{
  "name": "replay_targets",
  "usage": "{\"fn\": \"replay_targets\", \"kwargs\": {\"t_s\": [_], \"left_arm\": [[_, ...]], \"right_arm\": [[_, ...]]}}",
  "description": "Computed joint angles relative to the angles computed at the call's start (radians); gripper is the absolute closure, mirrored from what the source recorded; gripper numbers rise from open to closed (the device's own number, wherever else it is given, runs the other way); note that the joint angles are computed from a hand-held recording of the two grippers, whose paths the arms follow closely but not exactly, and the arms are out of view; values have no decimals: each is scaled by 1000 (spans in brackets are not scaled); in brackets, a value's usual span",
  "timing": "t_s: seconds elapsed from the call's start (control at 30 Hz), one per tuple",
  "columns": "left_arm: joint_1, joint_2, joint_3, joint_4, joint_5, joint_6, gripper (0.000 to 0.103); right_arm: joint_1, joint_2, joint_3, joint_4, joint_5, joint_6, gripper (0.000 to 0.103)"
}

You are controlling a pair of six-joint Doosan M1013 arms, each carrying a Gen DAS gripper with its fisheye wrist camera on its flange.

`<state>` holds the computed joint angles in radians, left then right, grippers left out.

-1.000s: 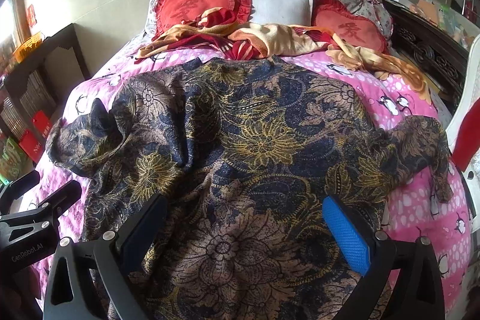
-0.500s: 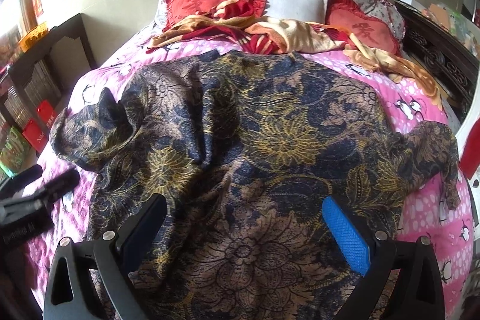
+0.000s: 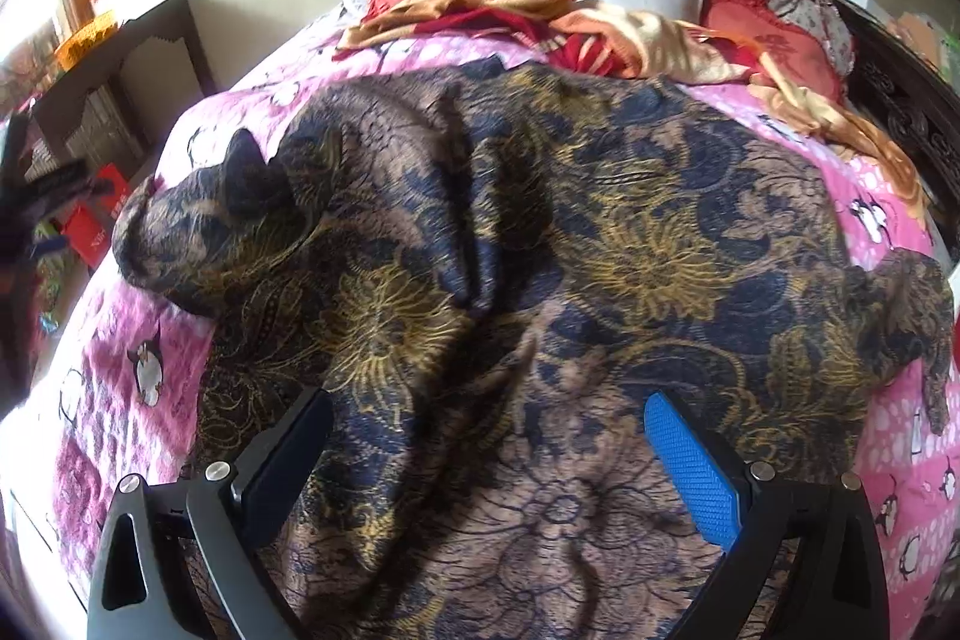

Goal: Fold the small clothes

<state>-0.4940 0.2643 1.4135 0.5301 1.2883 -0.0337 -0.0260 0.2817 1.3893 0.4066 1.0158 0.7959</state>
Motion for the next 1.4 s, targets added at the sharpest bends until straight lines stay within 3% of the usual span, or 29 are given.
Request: {"fn": "replay_targets", "kwargs": {"t_s": [0.1,0.2,0.27,0.33,0.43,0.6,0.7,0.8,0.97,1.07,1.23,1.3,1.33,1.37,1.4], "left_arm": [[50,33,-20,-53,14,81,1],[87,65,-38,-94,36,152,12],[103,60,-19,-115,2,154,33],[114,44,12,-134,-77,143,42],[114,21,35,-120,-127,123,97],[84,-33,58,-38,-224,53,98],[35,-55,29,57,-267,17,98],[-18,-34,-44,115,-298,66,98],[-96,53,-187,95,-392,210,98],[-131,133,-285,12,-428,346,98],[-167,282,-444,-169,-387,568,98],[-184,329,-490,-175,-344,611,96],[-188,348,-509,-189,-330,639,88],[-187,360,-519,-225,-333,674,68],[-182,367,-521,-274,-345,710,56]], "right_arm": [[11,2,2,-14,1,-7,0],[18,7,-4,-23,9,-6,0],[20,13,-10,-26,18,-1,0],[21,17,-12,-28,22,6,0],[24,26,-19,-32,33,15,0],[17,24,-16,-12,35,1,0],[6,28,-23,6,43,12,0],[-8,34,-34,22,48,40,0],[-39,36,-50,47,39,71,0],[-65,36,-62,48,18,86,0],[-108,56,-94,22,-6,143,0],[-124,69,-111,2,-9,168,0],[-130,74,-117,-3,-8,174,0],[-136,80,-124,-5,-5,177,0],[-142,86,-132,1,3,176,0]]}}
